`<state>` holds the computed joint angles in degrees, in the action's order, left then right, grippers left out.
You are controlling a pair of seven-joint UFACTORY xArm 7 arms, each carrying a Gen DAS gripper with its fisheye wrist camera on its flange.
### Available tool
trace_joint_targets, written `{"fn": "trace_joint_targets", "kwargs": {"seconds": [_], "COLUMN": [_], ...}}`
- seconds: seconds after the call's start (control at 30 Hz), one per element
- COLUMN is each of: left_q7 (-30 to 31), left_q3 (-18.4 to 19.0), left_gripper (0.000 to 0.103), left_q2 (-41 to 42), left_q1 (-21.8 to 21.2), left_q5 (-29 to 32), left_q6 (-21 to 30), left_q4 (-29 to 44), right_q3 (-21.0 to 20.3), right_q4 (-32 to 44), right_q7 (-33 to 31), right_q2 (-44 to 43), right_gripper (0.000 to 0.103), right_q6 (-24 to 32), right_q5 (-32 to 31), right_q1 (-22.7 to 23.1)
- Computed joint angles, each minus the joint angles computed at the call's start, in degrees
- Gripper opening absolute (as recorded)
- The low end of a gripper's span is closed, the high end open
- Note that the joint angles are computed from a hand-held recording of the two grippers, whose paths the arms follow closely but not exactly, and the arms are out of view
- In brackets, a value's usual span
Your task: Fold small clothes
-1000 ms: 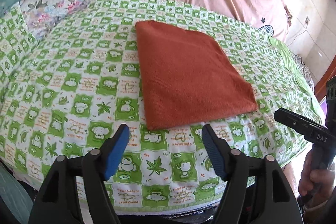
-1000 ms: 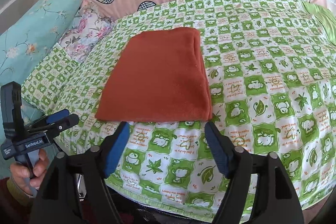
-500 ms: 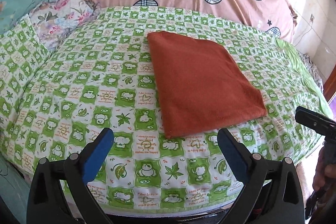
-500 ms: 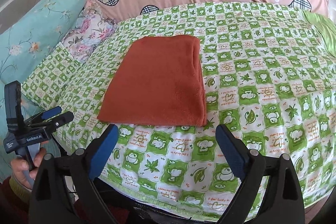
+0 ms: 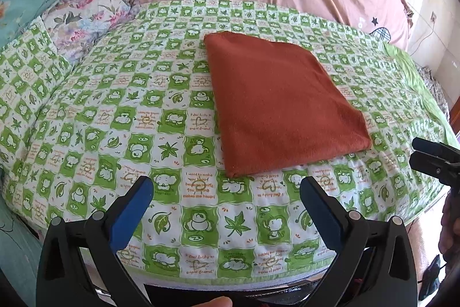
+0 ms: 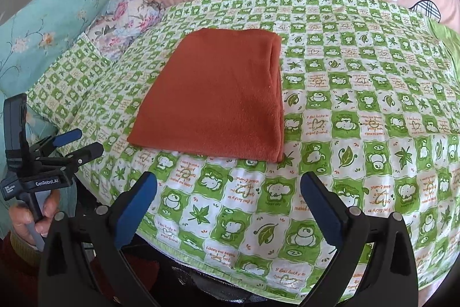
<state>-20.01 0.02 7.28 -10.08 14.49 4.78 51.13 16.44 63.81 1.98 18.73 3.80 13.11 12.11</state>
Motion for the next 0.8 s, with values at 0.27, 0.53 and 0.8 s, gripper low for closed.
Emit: {"fn": "trace_joint_targets", "kwargs": {"seconds": [0.27,0.53,0.8], "left_q7": [-6.8,-9.0,-14.2], "left_q3": [3.6,4.0,6.1], "left_gripper": [0.102,0.102,0.102], "left_q2": [3.9,7.0,8.4], "left_q1": [-3.7,-4.2,-6.2], "left_q5": [9.7,11.5,16.5], "left_q6": [4.0,6.2,8.2], "left_q4": [5.7,10.7,13.6], "right_q3": [-2.1,-5.0,-5.7], "right_q4": [4.8,9.8,14.8], "right_q7": [1.7,3.3,3.9], "right_q2": [3.8,6.5,9.7], "right_gripper": [0.100,0.101,0.101], "right_q6": [3.4,5.1,7.2], "right_q5": [-1.8,-5.6,-7.5], "right_q1": [1.7,4.3,5.0]}}
